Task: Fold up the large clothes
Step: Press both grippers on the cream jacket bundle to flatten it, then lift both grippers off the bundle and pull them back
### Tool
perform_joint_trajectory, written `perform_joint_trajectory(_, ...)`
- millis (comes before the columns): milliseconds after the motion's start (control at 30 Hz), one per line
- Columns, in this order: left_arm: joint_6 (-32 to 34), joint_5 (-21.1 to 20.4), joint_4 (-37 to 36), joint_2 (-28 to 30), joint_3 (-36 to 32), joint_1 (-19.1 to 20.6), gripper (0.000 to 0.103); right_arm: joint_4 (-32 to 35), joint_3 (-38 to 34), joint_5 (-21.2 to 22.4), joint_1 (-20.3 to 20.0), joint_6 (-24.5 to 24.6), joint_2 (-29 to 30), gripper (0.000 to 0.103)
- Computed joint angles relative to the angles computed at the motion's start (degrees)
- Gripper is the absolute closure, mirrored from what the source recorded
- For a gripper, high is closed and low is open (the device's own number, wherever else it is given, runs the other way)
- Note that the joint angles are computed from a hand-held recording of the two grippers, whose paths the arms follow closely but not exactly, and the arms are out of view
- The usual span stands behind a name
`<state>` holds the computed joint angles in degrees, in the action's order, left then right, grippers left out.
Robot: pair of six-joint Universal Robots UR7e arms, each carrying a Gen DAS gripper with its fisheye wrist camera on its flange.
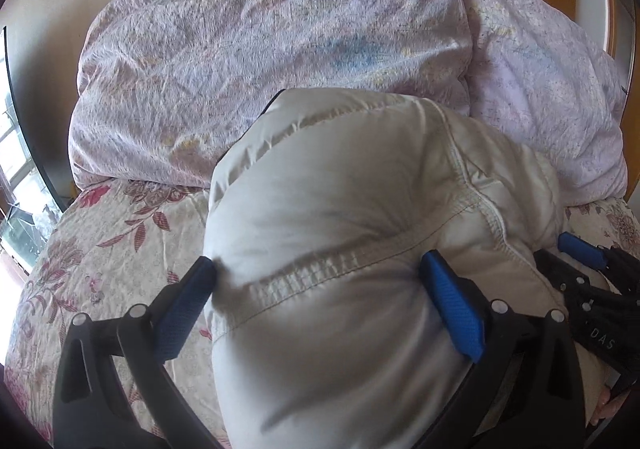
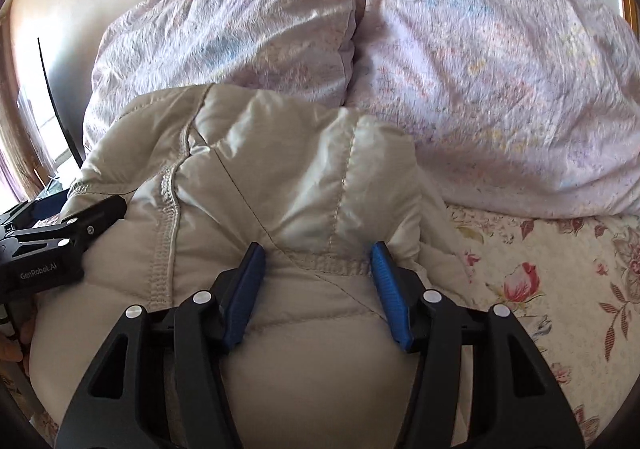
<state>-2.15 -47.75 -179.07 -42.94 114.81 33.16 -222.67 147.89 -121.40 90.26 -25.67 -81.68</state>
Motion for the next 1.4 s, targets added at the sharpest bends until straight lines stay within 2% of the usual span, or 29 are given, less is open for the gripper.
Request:
perform_joint_trajectory(67, 0.59, 1.18, -1.09, 0.88, -0.04, -0.30, 0.002, -2.45, 0.41, 0.65, -0.60, -1.04, 1.28, 0.046)
perform_joint_trajectory(133, 1.00, 2.28, -2.52, 1.51, 0.16, -0.64, 0.002, -1.69, 0.39, 1.84, -1.36, -0.24, 0.95, 0.046)
perform_joint_trajectory(200, 1.55, 1.93, -3.22, 1.00, 0.76, -0.72, 0.002, -0.97, 0.25, 0.60, -0.33, 0.17, 0.73, 0.046)
perform_joint_trajectory(300, 2.91, 1.81, -5.76, -1.12, 3.64, -1.76, 0.002, 7.04, 0.43, -1.55, 2.19, 5.63, -4.24, 0.046)
perform_joint_trajectory(433, 2.39, -0.64, -6.15, -5.03, 7.90, -2.89, 0.002, 7.77, 4.67, -0.89, 3.82, 7.65, -9.49, 0.046)
perform_joint_trajectory(567, 1.24, -3.11, -4.43, -6.00, 8.83, -2.34, 0.002, 6.29, 7.86, 1.20, 1.48, 7.09, -10.20, 0.046)
perform_joint_trajectory(667, -0.97, -4.43, -2.87, -5.14, 7.81, -1.52, 0.002, 5.76, 8.02, 2.17, -0.24, 7.13, -8.48, 0.046)
perform_joint_trajectory(800, -0.53, -3.85, -4.66, -3.94, 7.66, -1.57, 0.002, 2.41, 8.30, 3.35, -1.46, 5.47, -6.20, 0.046)
perform_joint_trajectory(900, -1.08, -3.47, -4.29, -4.47, 8.07, -1.93, 0.002, 1.33, 8.93, 4.69, -2.16, 6.08, -6.44, 0.045)
perform_joint_trajectory(1033, -3.97, -4.55, -2.20, -7.43, 9.94, -2.55, 0.002, 2.97, 9.27, 1.41, 0.90, 9.30, -8.37, 0.043)
perform_joint_trajectory(1200, -7.03, -5.36, -0.12, -8.61, 10.69, -2.72, 0.002, 7.05, 8.88, 0.76, 0.73, 11.87, -9.42, 0.043)
perform_joint_trajectory(1300, -9.23, -7.69, 1.92, -11.17, 11.98, -2.95, 0.002, 9.80, 8.29, -3.42, 3.76, 14.47, -10.48, 0.041)
perform_joint_trajectory(1400, -8.68, -7.31, 1.38, -13.05, 14.36, -4.46, 0.002, 7.31, 8.95, -7.70, 6.98, 15.09, -9.44, 0.032)
